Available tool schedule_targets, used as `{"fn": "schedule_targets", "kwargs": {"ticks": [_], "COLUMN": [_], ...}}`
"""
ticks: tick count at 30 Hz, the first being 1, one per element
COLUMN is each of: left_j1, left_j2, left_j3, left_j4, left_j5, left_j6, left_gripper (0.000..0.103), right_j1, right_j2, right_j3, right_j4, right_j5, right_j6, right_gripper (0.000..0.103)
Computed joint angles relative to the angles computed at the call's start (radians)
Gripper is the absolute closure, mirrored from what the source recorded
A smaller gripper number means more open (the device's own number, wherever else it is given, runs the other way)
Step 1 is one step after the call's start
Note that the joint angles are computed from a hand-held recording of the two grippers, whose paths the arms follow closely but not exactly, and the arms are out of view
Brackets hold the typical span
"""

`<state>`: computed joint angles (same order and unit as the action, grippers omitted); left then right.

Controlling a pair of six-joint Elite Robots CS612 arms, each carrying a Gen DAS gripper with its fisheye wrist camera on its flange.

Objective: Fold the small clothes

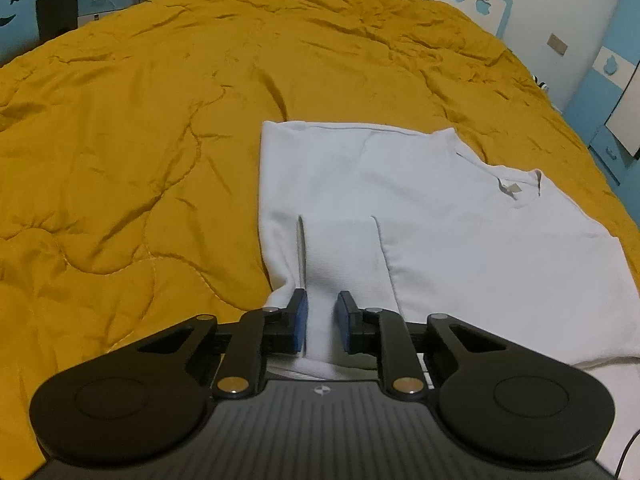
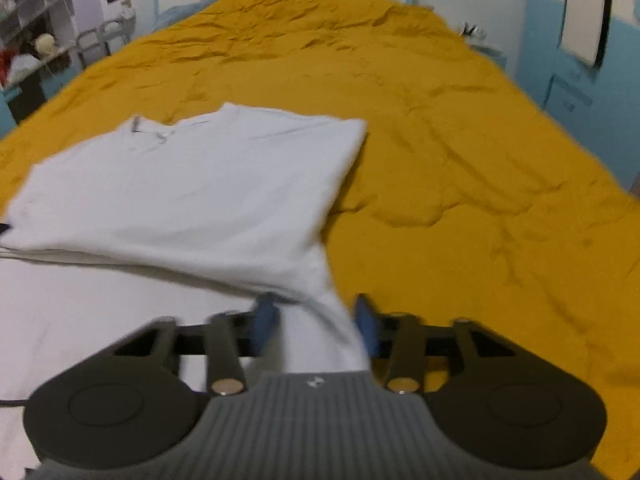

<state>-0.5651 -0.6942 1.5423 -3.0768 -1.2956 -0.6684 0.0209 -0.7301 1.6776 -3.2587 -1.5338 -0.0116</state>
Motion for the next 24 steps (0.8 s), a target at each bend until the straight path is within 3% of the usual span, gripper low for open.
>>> {"fn": "schedule_targets", "kwargs": {"ticks": [4, 7, 10, 13, 17, 19, 24], "left_j1": [0.000, -0.003, -0.003, 0.000, 0.010, 0.013, 0.045], "left_j2": [-0.002, 0.002, -0.001, -0.019, -0.047, -0.055, -0.038], "left_j3": [0.002, -0.013, -0.013, 0.004, 0.050, 0.061, 0.029], "left_j4": [0.009, 0.057, 0.073, 0.067, -0.022, -0.061, -0.101], "left_j5": [0.006, 0.023, 0.022, 0.009, -0.008, 0.015, -0.008], "left_j6": [0.008, 0.033, 0.026, 0.024, 0.024, 0.025, -0.016], "left_gripper": [0.089, 0.091, 0.092, 0.092, 0.091, 0.091, 0.091], "right_j1": [-0.019, -0.032, -0.056, -0.052, -0.060, -0.058, -0.059], "right_j2": [0.002, 0.006, 0.014, 0.001, -0.034, -0.059, -0.045], "right_j3": [0.008, 0.001, 0.007, 0.007, 0.031, 0.060, 0.017], "right_j4": [-0.072, 0.006, 0.021, 0.048, 0.068, 0.027, -0.014], "right_j5": [0.020, 0.030, 0.099, 0.086, 0.097, 0.094, 0.132], "right_j6": [0.069, 0.116, 0.200, 0.165, 0.149, 0.137, 0.167], "right_gripper": [0.102, 0.103, 0.103, 0.103, 0.103, 0.097, 0.097]}}
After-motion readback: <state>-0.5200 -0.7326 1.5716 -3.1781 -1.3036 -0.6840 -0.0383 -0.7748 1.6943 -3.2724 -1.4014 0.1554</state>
